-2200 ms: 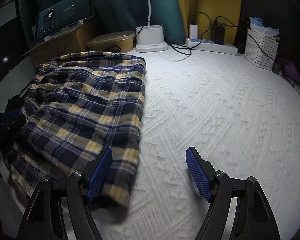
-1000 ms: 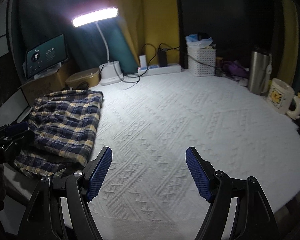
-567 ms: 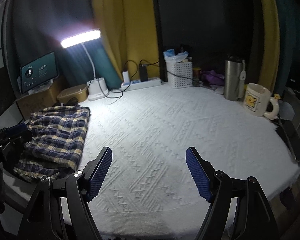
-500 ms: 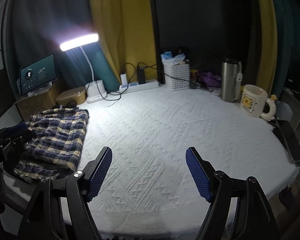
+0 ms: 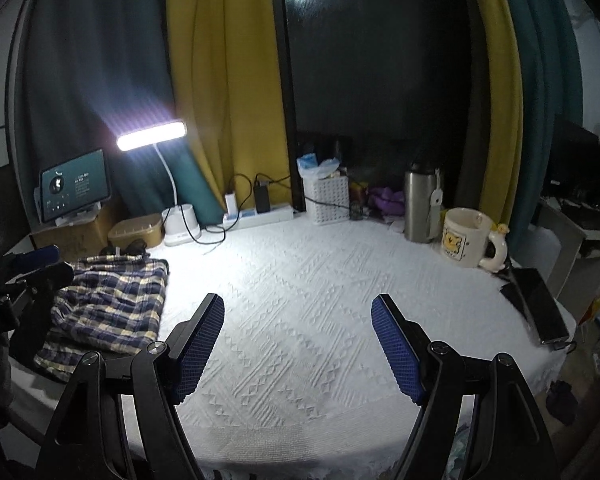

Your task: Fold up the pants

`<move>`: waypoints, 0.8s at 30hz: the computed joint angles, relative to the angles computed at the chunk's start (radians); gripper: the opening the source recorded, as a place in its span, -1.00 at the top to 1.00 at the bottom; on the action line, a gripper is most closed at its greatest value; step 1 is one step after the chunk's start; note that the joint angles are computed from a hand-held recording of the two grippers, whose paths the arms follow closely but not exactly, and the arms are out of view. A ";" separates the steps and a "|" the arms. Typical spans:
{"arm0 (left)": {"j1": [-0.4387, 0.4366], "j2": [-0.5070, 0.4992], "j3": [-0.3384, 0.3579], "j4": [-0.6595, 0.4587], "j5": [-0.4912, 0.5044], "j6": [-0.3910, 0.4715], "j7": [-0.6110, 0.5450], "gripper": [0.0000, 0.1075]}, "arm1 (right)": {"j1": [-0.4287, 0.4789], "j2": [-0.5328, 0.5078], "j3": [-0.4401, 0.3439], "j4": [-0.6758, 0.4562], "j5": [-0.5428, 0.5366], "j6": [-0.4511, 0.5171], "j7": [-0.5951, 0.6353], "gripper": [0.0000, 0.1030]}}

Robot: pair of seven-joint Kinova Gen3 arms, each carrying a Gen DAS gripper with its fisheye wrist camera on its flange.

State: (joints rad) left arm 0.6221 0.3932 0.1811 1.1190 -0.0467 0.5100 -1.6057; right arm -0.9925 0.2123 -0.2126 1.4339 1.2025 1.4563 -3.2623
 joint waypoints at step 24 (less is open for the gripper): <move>-0.002 -0.122 -0.011 0.137 -0.041 -0.185 0.047 -0.41 | -0.122 0.039 0.012 -0.137 0.125 0.174 0.110 -0.56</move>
State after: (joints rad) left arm 0.6200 0.2714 0.1702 1.2559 -0.0872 0.3246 -1.5590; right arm -1.1143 0.2515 -0.2002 1.2967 1.3273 1.6301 -3.1526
